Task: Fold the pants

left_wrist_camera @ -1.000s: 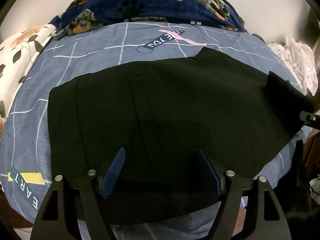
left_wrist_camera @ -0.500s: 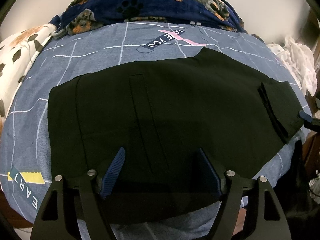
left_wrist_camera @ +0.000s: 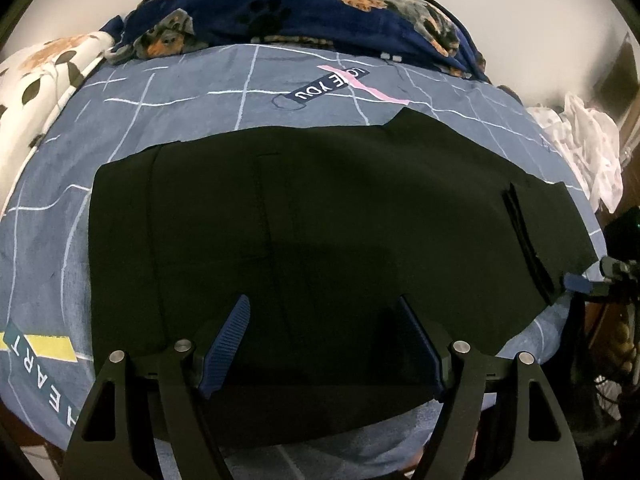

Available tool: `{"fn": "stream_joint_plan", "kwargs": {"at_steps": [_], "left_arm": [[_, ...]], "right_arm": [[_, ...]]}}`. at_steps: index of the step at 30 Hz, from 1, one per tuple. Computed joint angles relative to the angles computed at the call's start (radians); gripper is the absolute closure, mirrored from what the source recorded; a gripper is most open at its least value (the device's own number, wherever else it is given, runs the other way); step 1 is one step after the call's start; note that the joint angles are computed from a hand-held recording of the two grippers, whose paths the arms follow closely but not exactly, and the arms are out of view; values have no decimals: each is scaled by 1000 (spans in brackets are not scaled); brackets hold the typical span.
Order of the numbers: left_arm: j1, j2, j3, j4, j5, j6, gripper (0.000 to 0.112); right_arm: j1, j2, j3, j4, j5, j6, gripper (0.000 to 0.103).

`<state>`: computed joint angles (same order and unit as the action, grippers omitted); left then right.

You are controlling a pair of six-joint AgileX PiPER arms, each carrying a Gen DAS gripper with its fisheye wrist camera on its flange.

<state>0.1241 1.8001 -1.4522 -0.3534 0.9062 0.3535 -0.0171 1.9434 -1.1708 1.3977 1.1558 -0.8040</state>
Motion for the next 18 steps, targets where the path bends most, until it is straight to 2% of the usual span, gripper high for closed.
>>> {"fn": "stream_joint_plan", "kwargs": {"at_steps": [7, 12, 18], "left_arm": [[30, -5, -21, -28, 22, 12, 37], [148, -17, -74, -144, 82, 54, 37], [285, 24, -138, -159, 153, 99, 38]], "right_arm": [[13, -12, -19, 16, 23, -5, 42], [7, 13, -37, -4, -16, 25, 40], [13, 9, -40, 2, -10, 31, 40]]}}
